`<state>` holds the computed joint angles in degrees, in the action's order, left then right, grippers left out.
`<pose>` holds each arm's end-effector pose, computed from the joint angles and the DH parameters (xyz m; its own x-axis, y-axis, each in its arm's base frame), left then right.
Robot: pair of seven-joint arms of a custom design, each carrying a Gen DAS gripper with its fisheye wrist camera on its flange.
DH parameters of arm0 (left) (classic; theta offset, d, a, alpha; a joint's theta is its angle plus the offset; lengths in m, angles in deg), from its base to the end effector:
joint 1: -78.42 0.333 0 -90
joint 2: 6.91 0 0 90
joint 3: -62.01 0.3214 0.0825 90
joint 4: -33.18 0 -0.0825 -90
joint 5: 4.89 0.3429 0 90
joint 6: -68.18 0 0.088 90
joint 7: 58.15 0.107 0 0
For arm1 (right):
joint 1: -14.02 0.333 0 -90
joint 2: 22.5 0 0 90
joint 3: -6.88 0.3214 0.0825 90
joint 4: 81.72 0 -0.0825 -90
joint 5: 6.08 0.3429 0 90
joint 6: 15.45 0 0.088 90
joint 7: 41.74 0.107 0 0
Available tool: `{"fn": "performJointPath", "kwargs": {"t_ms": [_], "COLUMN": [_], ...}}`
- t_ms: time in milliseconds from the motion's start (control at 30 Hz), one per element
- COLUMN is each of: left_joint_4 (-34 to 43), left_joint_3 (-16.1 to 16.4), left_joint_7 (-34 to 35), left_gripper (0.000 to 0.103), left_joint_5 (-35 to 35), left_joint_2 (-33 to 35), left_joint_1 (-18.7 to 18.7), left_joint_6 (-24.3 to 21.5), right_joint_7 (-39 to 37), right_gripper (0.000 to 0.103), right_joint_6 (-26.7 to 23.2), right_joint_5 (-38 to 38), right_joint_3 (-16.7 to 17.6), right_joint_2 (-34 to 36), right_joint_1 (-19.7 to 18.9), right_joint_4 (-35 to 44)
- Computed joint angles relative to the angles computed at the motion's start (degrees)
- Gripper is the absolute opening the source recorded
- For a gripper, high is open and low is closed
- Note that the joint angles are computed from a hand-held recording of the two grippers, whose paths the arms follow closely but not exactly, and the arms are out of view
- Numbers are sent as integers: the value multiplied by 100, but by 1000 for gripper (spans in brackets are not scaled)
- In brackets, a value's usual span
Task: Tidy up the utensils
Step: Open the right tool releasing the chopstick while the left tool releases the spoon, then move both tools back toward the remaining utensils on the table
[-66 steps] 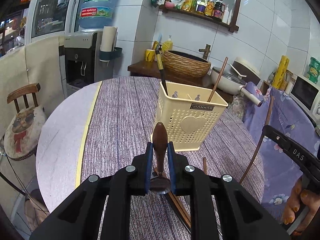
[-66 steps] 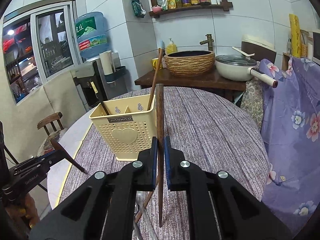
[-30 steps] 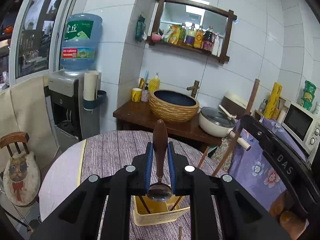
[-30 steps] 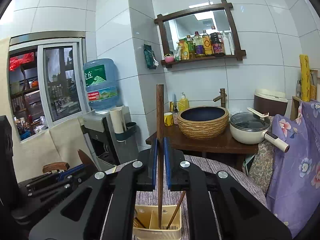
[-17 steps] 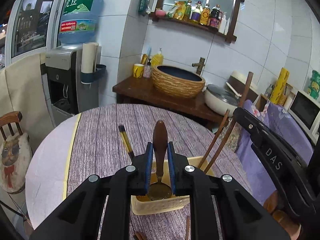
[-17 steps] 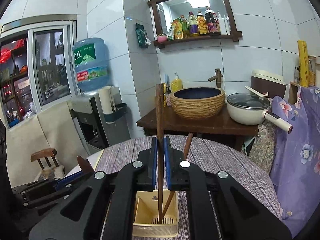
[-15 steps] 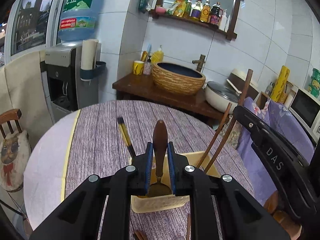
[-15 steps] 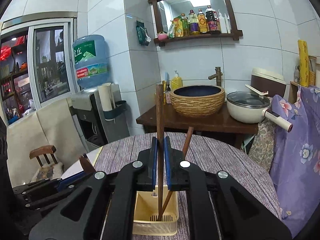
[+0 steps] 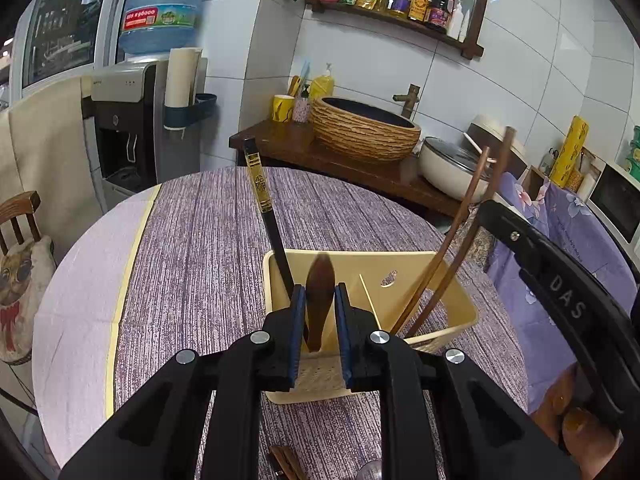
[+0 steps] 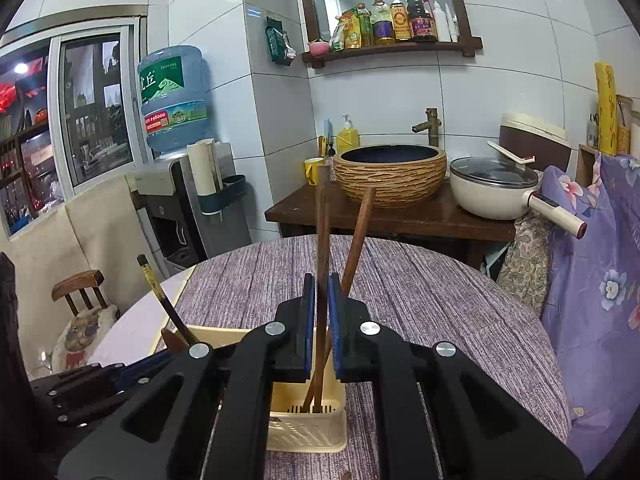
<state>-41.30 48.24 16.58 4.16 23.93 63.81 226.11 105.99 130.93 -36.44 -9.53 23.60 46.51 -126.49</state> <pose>0.6575 -0.3027 0.5683 -0.3296 -0.9264 0.1820 -0.6189 0.0665 -0.7826 0.6930 0.3309 0.5927 -0.1248 -0.9780 -0.1670 -0.3894 0.2031 -0.8984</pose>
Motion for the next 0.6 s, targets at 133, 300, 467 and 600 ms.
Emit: {"fn": "performJointPath", "kwargs": {"t_ms": [133,300,467,600], "left_joint_4": [-531,-1433,-2339,-2889], "left_joint_3": [202,456,530,45], "left_joint_7": [-184,-673,-1099,-841], "left_gripper": [32,58,79,88], "left_joint_5": [331,749,1035,729], "left_joint_2": [-301,-838,-1333,-1553], "left_joint_1": [-113,-174,-83,399], "left_joint_6": [531,1401,2052,2034], "right_joint_7": [179,558,1352,1302], "right_gripper": [8,11,65,72], "right_joint_6": [213,602,1178,1165], "right_joint_5": [-154,-461,-1257,-1706], "right_joint_3": [-106,-217,-506,-204], "right_joint_2": [-186,-617,-1338,-1788], "right_joint_1": [80,205,582,597], "right_joint_4": [-414,-1162,-2383,-3027]}}
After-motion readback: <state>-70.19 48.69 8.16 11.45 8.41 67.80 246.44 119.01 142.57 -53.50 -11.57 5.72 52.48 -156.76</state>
